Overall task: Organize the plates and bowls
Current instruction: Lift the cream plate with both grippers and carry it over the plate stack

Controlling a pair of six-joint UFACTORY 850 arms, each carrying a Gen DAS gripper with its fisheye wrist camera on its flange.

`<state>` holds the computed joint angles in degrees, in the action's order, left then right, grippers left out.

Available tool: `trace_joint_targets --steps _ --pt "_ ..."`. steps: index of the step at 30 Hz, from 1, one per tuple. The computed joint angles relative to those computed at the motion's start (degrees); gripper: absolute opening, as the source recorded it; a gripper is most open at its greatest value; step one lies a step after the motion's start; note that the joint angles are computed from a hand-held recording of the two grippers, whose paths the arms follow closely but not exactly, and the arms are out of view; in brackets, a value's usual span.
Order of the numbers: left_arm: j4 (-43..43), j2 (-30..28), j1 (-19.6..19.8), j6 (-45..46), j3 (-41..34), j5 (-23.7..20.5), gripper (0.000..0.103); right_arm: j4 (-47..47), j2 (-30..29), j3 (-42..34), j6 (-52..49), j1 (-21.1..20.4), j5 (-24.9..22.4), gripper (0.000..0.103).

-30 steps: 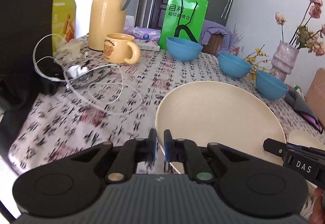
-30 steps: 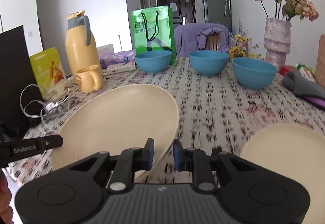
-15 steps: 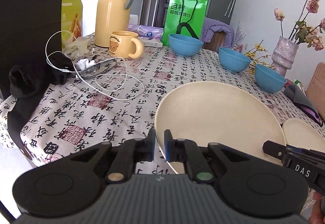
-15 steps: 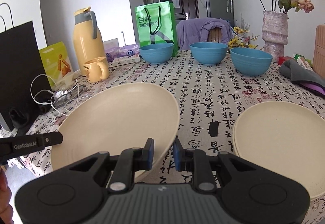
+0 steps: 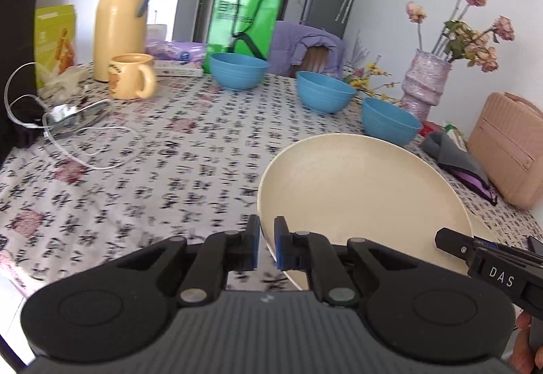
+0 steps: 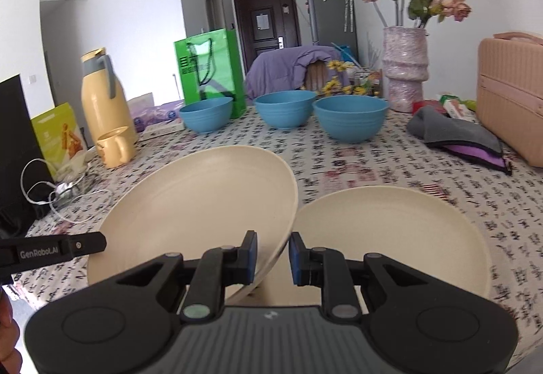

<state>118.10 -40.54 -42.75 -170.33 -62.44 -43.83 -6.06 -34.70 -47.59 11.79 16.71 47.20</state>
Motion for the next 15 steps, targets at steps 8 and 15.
trace_joint_targets --steps 8,15 --pt "-1.6 -5.8 -2.2 6.0 -10.3 3.8 0.008 -3.9 -1.1 -0.5 2.1 -7.6 -1.3 0.02" --pt "-4.9 -10.5 -3.7 12.0 -17.3 5.2 0.008 -4.6 -2.2 -1.6 -0.4 -11.5 -2.8 0.02"
